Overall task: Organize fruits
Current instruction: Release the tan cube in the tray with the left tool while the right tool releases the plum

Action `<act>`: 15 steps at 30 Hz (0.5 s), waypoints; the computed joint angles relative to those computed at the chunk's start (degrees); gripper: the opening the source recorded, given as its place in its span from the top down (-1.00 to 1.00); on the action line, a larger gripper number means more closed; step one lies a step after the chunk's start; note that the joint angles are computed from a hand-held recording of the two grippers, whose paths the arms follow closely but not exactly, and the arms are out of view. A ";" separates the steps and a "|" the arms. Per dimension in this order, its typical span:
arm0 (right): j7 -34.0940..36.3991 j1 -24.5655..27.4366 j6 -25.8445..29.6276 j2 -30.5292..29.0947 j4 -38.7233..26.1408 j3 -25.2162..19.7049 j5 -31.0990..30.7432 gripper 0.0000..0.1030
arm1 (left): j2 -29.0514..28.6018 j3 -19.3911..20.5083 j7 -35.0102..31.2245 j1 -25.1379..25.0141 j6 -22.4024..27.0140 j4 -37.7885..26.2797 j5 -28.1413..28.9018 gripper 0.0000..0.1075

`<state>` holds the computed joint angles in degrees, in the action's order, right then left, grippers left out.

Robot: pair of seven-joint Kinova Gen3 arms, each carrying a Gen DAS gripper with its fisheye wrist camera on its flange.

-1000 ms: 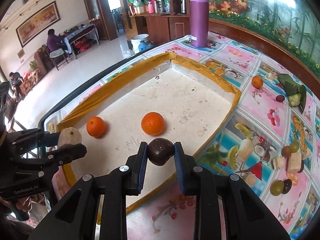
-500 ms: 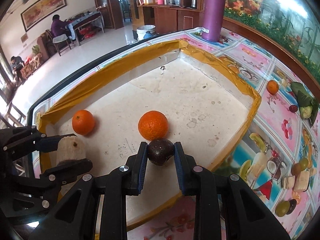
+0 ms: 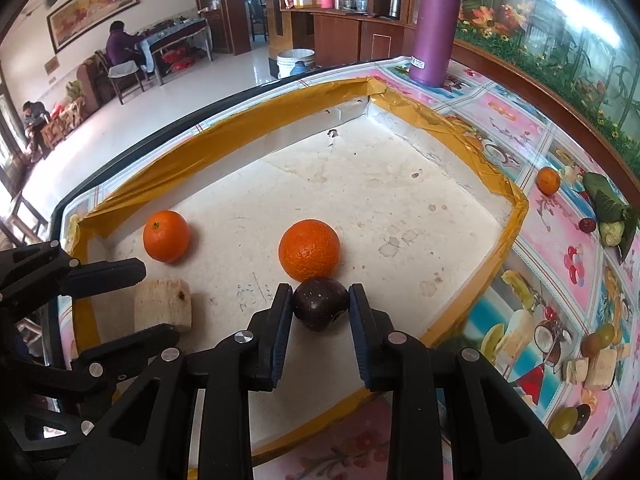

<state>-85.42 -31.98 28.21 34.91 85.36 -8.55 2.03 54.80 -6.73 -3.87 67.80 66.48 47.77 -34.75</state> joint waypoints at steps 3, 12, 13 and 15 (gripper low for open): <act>-0.79 -0.78 -0.40 -0.50 0.64 0.85 0.58 0.38 | -0.93 -0.45 1.57 0.80 -0.04 1.43 -0.46 0.11; -4.38 0.28 -3.86 -5.94 7.09 0.71 -0.19 0.37 | -3.64 -1.07 9.33 3.31 0.91 5.40 -3.90 0.00; -4.67 0.60 -4.52 -7.06 8.42 0.51 -0.43 0.37 | -3.54 -0.88 9.68 3.35 1.23 5.07 -4.18 -0.01; -5.79 0.59 -5.66 -9.10 10.89 0.83 -0.42 0.34 | -3.29 -0.56 9.69 3.26 1.70 4.34 -4.70 -0.06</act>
<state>-91.21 -31.39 22.55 25.81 96.26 -7.72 1.61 51.52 -7.28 5.82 71.05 68.17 52.11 -39.45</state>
